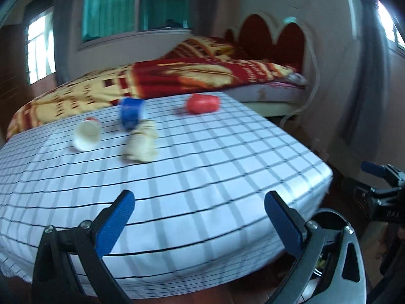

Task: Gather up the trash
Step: 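Move both tools back toward the table items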

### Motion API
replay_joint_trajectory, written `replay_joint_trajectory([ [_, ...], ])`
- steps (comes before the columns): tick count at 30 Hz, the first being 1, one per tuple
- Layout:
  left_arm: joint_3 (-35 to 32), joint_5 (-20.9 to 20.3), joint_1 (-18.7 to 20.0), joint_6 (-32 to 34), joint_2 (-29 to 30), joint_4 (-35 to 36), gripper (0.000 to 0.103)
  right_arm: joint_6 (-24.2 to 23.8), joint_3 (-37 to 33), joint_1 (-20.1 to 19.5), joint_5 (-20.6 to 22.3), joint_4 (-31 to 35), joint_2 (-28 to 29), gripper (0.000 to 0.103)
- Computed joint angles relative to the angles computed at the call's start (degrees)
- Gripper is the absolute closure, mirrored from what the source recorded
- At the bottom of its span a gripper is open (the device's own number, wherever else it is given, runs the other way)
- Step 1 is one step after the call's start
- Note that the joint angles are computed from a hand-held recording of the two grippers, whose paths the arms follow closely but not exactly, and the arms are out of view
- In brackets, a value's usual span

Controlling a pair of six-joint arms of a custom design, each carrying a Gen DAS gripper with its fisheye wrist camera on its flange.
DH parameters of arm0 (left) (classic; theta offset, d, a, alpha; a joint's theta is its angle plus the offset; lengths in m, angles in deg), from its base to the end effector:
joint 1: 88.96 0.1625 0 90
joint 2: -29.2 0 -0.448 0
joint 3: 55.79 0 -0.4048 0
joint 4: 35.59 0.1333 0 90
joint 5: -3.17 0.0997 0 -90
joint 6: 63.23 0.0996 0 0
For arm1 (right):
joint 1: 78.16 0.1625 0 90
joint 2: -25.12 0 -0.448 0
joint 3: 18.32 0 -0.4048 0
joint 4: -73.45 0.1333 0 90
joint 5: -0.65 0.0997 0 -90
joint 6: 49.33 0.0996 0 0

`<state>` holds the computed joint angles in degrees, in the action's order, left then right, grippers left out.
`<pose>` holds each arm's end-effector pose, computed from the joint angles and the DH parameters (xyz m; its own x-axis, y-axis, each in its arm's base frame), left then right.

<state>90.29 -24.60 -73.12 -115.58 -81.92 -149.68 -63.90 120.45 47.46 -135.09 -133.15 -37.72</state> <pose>-0.1892 -0.2838 0.2841 -0.7277 0.0894 -0.6801 0.6035 0.5547 -0.5728 0.2972 -0.3084 0.1807 -0.7011 -0.1813 0.6897 -0.6386 0.5899 -0.4941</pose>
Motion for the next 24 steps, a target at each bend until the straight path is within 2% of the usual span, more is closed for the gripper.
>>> replay_joint_trajectory([
  [1,-0.2,0.4,0.2,-0.8,-1.0,1.7,0.001,0.4,-1.5,0.7,-0.2,0.7,1.3,0.0],
  [7,-3.3,4.2,2.5,-9.2,-8.1,18.2,0.001,0.7,-11.3,3.7,4.4,4.6,9.1,0.0],
  [11,-5.7,7.2,6.0,-13.6,-11.7,26.4,0.003,1.7,-18.2,5.0,6.2,7.7,15.2,0.0],
  [13,-6.1,8.1,7.9,-12.7,-12.4,25.8,0.003,2.1,-21.5,4.9,7.3,9.3,18.0,0.0],
  [16,-6.5,9.6,11.6,-8.2,-11.8,21.3,0.003,3.6,-26.3,4.6,8.5,11.9,22.0,0.004],
  [21,-6.1,9.8,17.8,4.5,-8.4,5.3,0.003,5.8,-33.9,4.0,9.6,17.9,27.4,0.008],
  [22,-5.9,9.8,18.1,5.6,-8.3,3.8,0.003,6.1,-34.9,3.8,9.8,19.2,27.9,0.01],
  [24,-5.7,9.4,20.5,11.3,-6.3,-3.9,0.003,6.7,-38.0,3.5,10.0,23.0,29.6,0.014],
])
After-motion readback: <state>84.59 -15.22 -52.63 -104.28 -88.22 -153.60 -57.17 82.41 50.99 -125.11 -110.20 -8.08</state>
